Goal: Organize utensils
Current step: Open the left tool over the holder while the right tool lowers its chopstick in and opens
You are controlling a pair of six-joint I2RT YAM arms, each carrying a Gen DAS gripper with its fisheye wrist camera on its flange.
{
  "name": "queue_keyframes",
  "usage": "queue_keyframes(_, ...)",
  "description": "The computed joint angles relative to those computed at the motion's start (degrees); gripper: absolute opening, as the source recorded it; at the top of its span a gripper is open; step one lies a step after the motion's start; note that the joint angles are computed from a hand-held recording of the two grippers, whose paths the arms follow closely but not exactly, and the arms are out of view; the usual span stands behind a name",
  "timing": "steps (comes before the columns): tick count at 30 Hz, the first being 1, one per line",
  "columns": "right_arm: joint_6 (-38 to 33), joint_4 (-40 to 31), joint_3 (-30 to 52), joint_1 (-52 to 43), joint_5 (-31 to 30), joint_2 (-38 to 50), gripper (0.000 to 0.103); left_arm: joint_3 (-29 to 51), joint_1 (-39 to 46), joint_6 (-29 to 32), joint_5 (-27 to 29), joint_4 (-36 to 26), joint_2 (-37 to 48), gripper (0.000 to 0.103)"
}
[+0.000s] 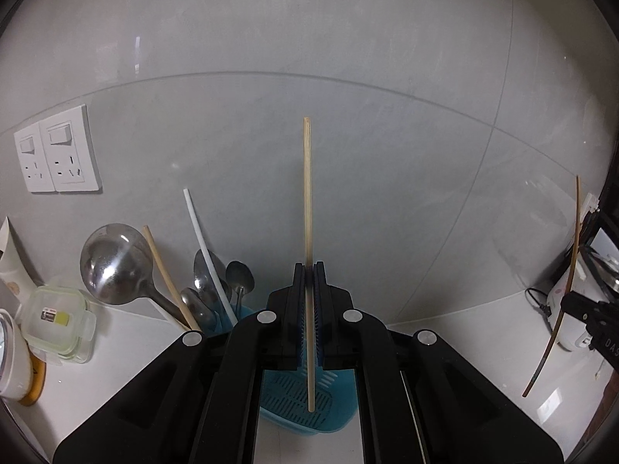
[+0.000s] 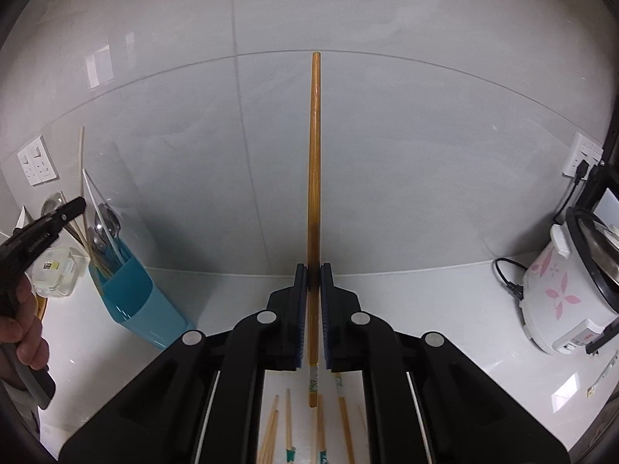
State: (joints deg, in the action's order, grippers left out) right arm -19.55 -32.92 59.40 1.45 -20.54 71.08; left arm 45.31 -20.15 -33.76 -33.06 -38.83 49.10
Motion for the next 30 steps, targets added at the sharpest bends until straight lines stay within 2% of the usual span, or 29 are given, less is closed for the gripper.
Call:
queue_keyframes(11, 6.04, 4.1, -0.39, 13.82, 3.25, 1.54, 0.006, -3.11, 7.81, 2.4, 7.28, 0.63, -0.21, 0.006)
queue_keyframes(13, 6.98, 4.69, 0.07, 15.9, 3.58, 2.27, 0.006, -3.4, 8.68, 2.4, 7.89, -0.6, -1.16, 0.014)
queue_keyframes(15, 7.99, 5.48, 0.47, 17.95, 4.19, 2.99, 0.006, -3.58, 8.95, 1.61, 7.49, -2.48, -2.46, 0.036)
queue_keyframes(19, 10.16, 6.56, 1.49, 21.4, 4.07, 4.46, 0.006, -3.03, 10.15, -0.09, 7.79, -7.71, -5.45, 0.053)
queue_keyframes(21, 11.04, 7.53, 1.53, 22.78, 3.98, 4.91, 0.006, -2.15, 9.73, -1.45, 6.45, -11.03, -5.84, 0.068)
queue_keyframes(24, 12.15, 9.41, 1.13, 24.76, 3.31, 5.37, 0.006, -1.72, 11.19, -2.04, 7.28, -15.03, -8.06, 0.078)
queue_keyframes(30, 14.1, 12.78, 0.51, 27.96, 1.91, 6.08, 0.006, -2.67, 16.57, -0.63, 10.35, -19.21, -13.0, 0.089)
